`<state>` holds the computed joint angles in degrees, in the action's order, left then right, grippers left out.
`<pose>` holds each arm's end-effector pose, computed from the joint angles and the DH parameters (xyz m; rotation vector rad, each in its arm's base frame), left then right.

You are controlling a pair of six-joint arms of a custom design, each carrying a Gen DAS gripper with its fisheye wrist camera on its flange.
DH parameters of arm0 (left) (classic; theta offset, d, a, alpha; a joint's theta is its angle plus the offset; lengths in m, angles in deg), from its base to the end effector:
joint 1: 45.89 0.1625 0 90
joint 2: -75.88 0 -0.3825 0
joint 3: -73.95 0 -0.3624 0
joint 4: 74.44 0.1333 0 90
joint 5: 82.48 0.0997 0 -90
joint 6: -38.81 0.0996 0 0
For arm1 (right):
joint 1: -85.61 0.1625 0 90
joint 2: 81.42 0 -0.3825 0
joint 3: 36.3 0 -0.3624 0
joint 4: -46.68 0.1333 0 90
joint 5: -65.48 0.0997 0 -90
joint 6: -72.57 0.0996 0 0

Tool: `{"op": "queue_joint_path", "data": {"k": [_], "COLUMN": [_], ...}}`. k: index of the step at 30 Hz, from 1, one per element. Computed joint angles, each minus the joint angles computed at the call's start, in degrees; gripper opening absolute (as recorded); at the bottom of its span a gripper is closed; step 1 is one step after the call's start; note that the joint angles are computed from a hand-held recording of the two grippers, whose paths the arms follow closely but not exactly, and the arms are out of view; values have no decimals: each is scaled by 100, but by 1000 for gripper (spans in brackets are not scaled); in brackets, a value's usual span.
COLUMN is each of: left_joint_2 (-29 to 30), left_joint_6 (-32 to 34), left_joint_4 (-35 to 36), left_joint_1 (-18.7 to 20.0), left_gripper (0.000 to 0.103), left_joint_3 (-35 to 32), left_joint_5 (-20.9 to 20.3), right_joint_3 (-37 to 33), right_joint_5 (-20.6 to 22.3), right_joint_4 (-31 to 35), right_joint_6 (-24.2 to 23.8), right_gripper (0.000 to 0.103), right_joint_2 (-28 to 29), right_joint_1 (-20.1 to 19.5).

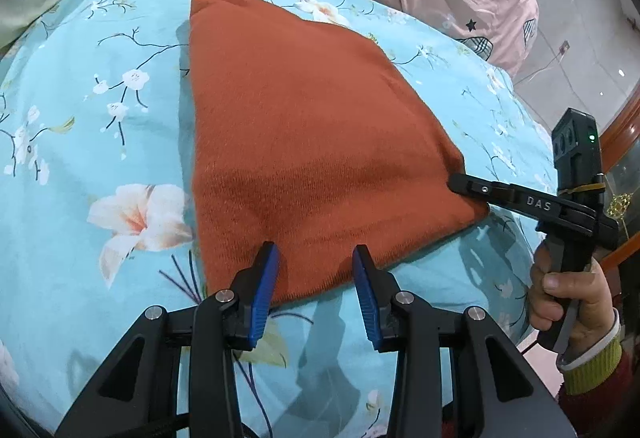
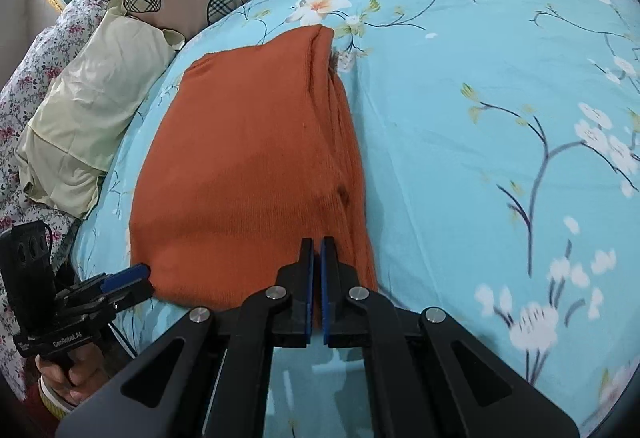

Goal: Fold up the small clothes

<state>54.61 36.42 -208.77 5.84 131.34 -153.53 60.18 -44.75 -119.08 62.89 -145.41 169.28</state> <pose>-0.3415 -0.7003 0.0086 0.8482 2.7310 -0.3582 0.0310 -0.6172 0.3119 -0.1055 -2.5456 0.9351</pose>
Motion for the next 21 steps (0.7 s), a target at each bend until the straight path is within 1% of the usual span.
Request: {"op": "queue_joint_path", "data": {"k": [3,6,8,9,10,11,12,13,14,15,17,18,20,21], "left_joint_2": [-94,-208,-318,-385,-446,-506,-539,-612,-661,-711,-833,-879,-952,-973], "left_joint_6": [-16,-27,-96,-133,-159,-189,-194,-216,-232,-246,-276,-302,-366,-398], "left_joint_4": [-30,-49,-120,-172,-206,-244,-285,-362,-422,-526,-643,-642,-647,-599], "left_joint_1": [-1,-16,-36,-48,-60,-91,-119,-181,-224,-266,-322,-336,-383,-413], "left_gripper": [39,39,39,40,42,45,50,56,67,72,74,78,81,82], "left_joint_3": [137,289,443,540,620,707,757,885,974,1078,1256,1307,1411,1442], "left_joint_5": [24,60,118,134,150,229,330,548,732,900,1087,1161,1370,1517], "right_joint_3": [100,187,262,320,375,447,525,585,655,713,801,835,918,955], "right_joint_5": [-256,-599,-742,-775,-785,-812,-850,-870,-906,-969,-1076,-1133,-1259,-1309], "right_joint_4": [-1,-43,-82,-113,-139,-192,-286,-376,-459,-503,-585,-629,-724,-759], "right_joint_6": [-16,-17,-24,-24,-21,-28,-68,-120,-177,-215,-292,-337,-427,-459], "right_gripper": [6,7,9,13,23,30,43,47,47,47,48,49,54,59], "right_joint_2": [-80,-142,-209,-262,-314,-370,-415,-446,-482,-512,-540,-542,-547,-550], "right_joint_1": [126,277,342,369,387,415,446,470,505,545,609,638,694,717]}}
